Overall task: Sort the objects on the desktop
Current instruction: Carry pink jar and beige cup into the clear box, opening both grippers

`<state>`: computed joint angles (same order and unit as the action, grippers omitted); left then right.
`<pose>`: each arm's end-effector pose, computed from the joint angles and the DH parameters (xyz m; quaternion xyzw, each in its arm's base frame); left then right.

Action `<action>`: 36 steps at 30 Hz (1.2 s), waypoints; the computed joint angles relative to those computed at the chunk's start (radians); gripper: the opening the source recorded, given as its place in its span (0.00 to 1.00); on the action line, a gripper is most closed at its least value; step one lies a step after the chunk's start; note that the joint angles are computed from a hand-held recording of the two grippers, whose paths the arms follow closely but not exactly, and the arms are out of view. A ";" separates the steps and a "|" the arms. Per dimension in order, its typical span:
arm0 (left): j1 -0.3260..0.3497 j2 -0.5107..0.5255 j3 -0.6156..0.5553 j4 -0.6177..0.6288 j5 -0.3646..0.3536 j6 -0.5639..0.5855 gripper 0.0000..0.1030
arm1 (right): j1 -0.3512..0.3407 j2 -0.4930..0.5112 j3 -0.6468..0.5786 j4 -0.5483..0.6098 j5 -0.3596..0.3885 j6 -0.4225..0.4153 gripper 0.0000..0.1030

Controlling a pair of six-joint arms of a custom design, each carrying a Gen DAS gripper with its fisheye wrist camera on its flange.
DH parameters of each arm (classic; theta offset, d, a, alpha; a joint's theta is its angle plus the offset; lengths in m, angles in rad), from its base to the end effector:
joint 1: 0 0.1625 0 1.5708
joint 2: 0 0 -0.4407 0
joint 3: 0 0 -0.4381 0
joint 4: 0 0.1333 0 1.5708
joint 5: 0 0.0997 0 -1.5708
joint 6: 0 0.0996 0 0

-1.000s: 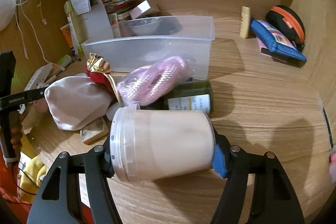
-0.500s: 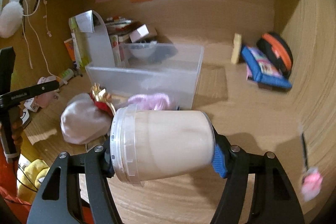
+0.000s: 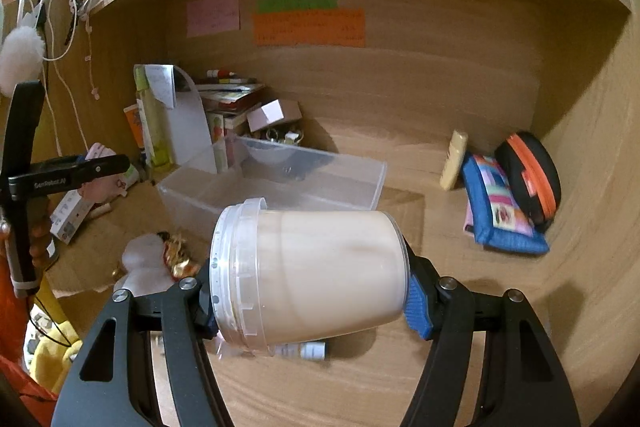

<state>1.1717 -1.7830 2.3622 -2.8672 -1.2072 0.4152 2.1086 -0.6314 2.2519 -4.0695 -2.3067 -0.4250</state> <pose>-0.0039 -0.4435 0.3489 0.3064 0.8708 -0.3438 0.1721 0.2899 -0.3563 0.0147 0.2555 -0.8194 0.4144 0.3027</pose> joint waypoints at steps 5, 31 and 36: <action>-0.015 0.071 -0.056 0.026 0.000 -0.015 0.63 | -0.033 -0.028 -0.030 0.072 0.047 -0.011 0.63; -0.031 0.402 -0.216 0.134 0.137 0.003 0.63 | -0.183 -0.006 -0.242 0.526 0.161 -0.056 0.62; -0.031 0.424 -0.234 0.173 0.154 0.017 0.63 | -0.194 0.009 -0.270 0.577 0.139 -0.063 0.62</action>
<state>1.1405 -1.3587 2.1279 -2.6942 -1.0531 0.4318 1.9150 -0.6221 1.9817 -3.4924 -2.1677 -0.4877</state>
